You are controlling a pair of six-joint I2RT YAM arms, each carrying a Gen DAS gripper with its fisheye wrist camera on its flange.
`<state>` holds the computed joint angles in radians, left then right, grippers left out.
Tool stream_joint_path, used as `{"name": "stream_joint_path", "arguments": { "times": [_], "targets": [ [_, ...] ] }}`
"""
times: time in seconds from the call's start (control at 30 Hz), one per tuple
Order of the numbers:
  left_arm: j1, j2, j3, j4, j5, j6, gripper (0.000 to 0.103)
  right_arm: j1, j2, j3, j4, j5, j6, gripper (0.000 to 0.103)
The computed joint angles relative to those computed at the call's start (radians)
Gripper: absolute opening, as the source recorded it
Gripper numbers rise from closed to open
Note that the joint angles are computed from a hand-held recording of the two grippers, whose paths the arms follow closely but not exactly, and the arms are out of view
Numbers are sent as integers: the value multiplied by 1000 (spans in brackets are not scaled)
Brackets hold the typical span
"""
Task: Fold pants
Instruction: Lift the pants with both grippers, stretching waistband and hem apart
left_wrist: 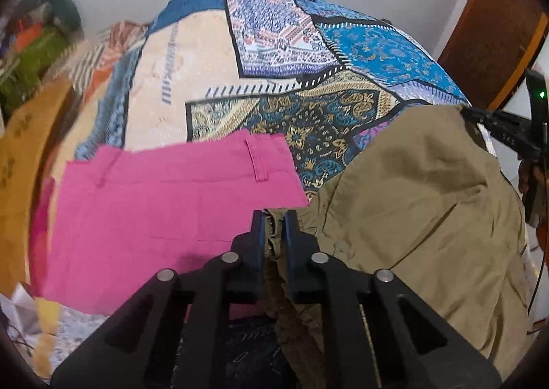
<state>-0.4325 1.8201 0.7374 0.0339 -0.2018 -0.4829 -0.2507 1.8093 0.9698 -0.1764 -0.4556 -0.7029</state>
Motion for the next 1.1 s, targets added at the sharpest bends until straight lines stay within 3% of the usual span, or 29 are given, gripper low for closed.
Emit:
{"name": "stream_joint_path", "arguments": {
  "times": [0.2, 0.37, 0.53, 0.73, 1.0, 1.1],
  "targets": [
    [-39, 17, 75, -107, -147, 10, 10, -17, -44, -33, 101, -5, 103, 4],
    [-29, 47, 89, -94, -136, 5, 9, -23, -80, -31, 76, -42, 117, 4],
    [-48, -106, 50, -126, -132, -15, 7, -83, -169, -6, -39, -143, 101, 4],
    [-135, -319, 41, -257, -186, -50, 6, -173, -307, -5, -183, -256, 54, 2],
    [-331, -518, 70, -464, -310, -144, 6, -337, -449, 34, -453, -418, -100, 2],
    [-422, -573, 91, -551, -355, -208, 6, -433, -478, 77, -627, -513, -220, 2]
  ]
}}
